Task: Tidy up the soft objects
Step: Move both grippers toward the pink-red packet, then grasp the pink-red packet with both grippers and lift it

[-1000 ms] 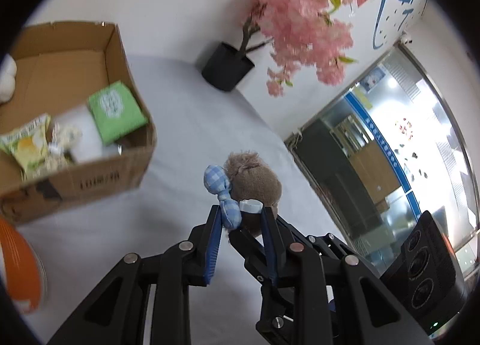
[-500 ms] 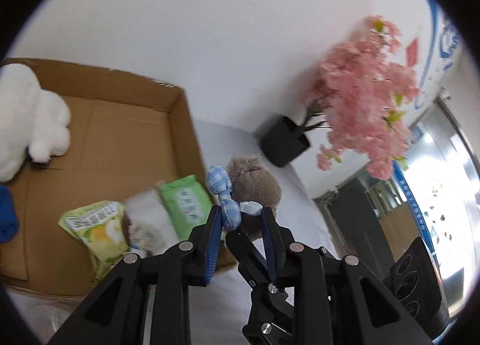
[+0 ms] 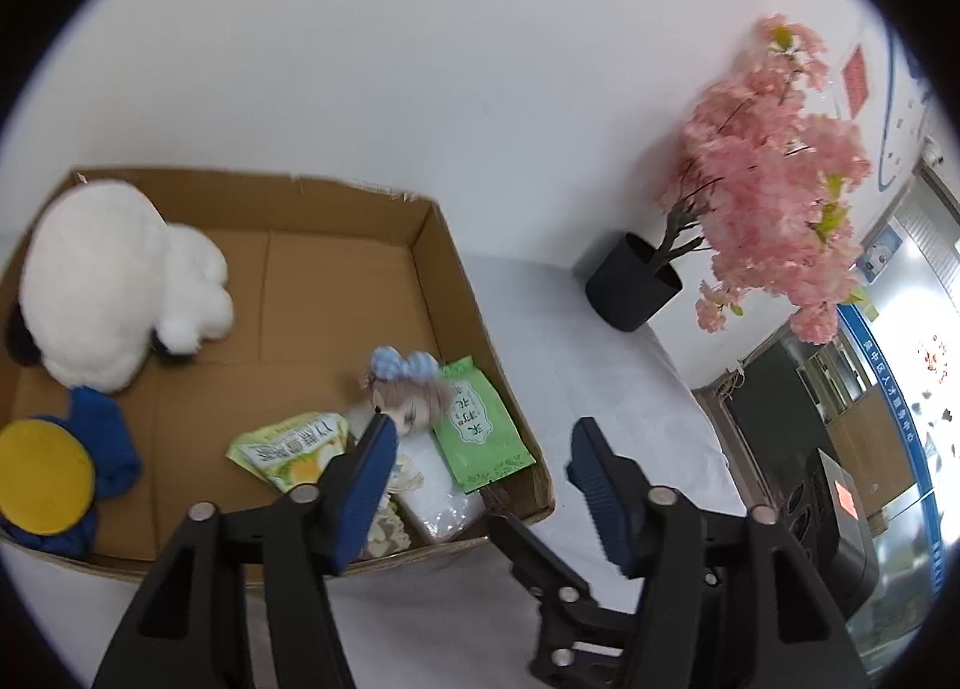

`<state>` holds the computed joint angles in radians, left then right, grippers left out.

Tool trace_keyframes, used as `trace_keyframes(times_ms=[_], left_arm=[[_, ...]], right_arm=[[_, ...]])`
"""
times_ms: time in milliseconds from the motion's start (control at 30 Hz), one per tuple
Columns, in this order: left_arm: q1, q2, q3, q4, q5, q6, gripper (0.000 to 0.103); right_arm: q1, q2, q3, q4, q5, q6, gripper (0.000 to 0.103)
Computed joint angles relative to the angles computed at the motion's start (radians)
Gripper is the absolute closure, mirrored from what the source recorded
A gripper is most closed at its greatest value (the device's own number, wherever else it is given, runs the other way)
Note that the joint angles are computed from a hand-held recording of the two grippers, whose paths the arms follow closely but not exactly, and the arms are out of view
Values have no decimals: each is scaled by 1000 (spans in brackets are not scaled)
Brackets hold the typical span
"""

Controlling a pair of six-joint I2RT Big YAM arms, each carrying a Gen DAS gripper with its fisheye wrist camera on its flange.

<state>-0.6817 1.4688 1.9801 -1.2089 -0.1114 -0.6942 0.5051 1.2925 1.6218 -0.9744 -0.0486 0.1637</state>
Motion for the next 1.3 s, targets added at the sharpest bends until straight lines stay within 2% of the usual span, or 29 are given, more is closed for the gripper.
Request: trace_keyframes(times_ms=[100,167,233,333,400,467,500,567,633,667,767,833,900,967,1033,1133,1200,1300], left_arm=[[-36,-60,-22,-10,-84,46,35],[-60,-94,-34,-16,-142,76,34],[-94,-141,-62,-18,-215,98,23],[-152,-202,-103,-40,-323,138,22],[-194,-238,-128,-81,-390,140,22],[-231,-289,-175,-128,-421,101,22],[-240,-312,-200,-145,-408,77,22],[-245,-368,-278,-180,-339,-2,22],[-245,-428,-379,-186,-232,-89,22],[-242,-460,-438,-172,-162,-129,22],[-248,-531,-584,-106,-10,-246,22],[-243,-567,-672,-21,101,-311,23],[-235,-587,-734,64,174,-361,23],[-224,-588,-767,122,231,-397,24],[-224,-578,-780,157,254,-408,24],[-219,-563,-797,209,288,-432,24],[-214,-551,-799,221,285,-441,24],[-196,-540,-811,244,297,-460,34]], right_arm=[[13,-57,-31,0,26,23,37],[32,-102,-49,-5,48,40,31],[56,-151,-66,-6,66,42,15],[125,-219,-78,-18,124,49,1],[164,-258,-80,-37,139,60,0],[208,-304,-90,-66,139,86,0],[242,-335,-98,-92,133,110,0],[281,-384,-131,-128,32,161,0],[318,-423,-200,-152,-133,212,0],[366,-429,-232,-179,-155,227,0],[503,-417,-276,-244,-78,287,2],[568,-400,-280,-265,4,321,4],[607,-379,-266,-286,97,338,6],[600,-362,-254,-302,130,353,10],[560,-326,-227,-331,136,353,22],[541,-282,-211,-367,151,330,31],[545,-267,-214,-373,165,302,35],[552,-242,-213,-381,178,292,45]])
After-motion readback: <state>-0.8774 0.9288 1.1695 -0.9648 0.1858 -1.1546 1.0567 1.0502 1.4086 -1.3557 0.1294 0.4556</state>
